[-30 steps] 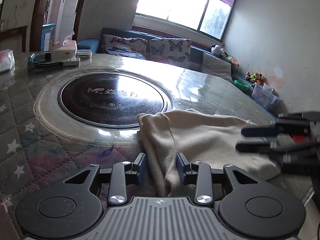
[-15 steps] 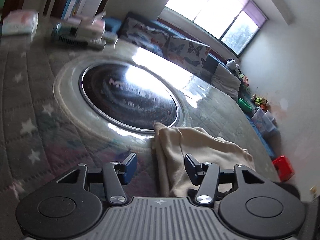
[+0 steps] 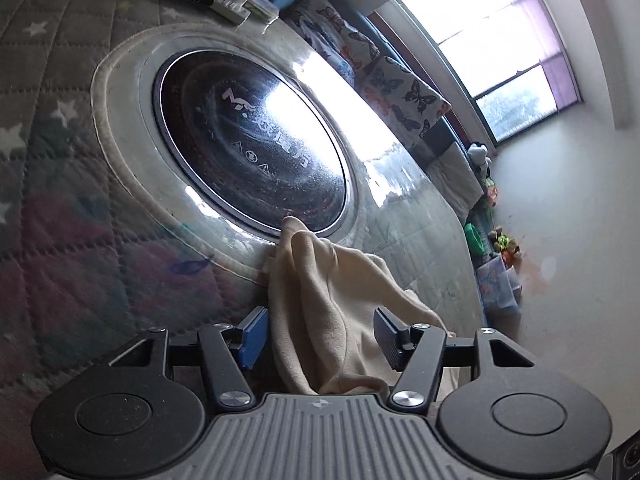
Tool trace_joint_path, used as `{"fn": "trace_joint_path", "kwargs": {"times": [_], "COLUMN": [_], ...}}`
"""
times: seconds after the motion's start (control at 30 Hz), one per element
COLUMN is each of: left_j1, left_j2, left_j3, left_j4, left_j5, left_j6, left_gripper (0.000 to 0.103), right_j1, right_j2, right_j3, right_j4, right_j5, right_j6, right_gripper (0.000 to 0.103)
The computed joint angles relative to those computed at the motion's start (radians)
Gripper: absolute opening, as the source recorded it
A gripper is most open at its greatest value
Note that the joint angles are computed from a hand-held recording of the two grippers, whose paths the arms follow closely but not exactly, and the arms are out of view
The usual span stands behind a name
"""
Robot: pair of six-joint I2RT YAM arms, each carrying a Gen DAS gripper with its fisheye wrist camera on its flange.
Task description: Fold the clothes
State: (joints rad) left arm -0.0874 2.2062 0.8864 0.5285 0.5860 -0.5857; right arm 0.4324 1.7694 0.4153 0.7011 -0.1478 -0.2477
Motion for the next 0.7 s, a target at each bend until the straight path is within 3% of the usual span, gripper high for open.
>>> {"fn": "trace_joint_path", "kwargs": {"times": [0.2, 0.33, 0.5, 0.7], "left_j1": [-0.029, -0.036, -0.029, -0.044], "left_j2": [0.027, 0.051, 0.064, 0.052], "left_j3": [0.043, 0.086, 0.095, 0.093], "left_j4": [-0.014, -0.045, -0.058, -0.073], "left_j5": [-0.013, -0.018, -0.036, -0.073], "left_j6": [-0.065, -0.063, -0.04, 0.024], "left_gripper": [0.058, 0.018, 0.015, 0.015], "right_j1": [-0.08, -0.106, -0.135, -0.32], "right_j2": [-0.054, -0.065, -0.064, -0.109], "right_j3": [-0.033, -0.043, -0.068, -0.115], "right_j4": [-0.005, -0.018, 0.016, 0.027], "right_j5": [-0.085, -0.131, -0.154, -0.148], "right_j6": [0.009, 0.005, 0.021, 0.079], "right_gripper": [0.006, 0.006, 0.01, 0.017]}}
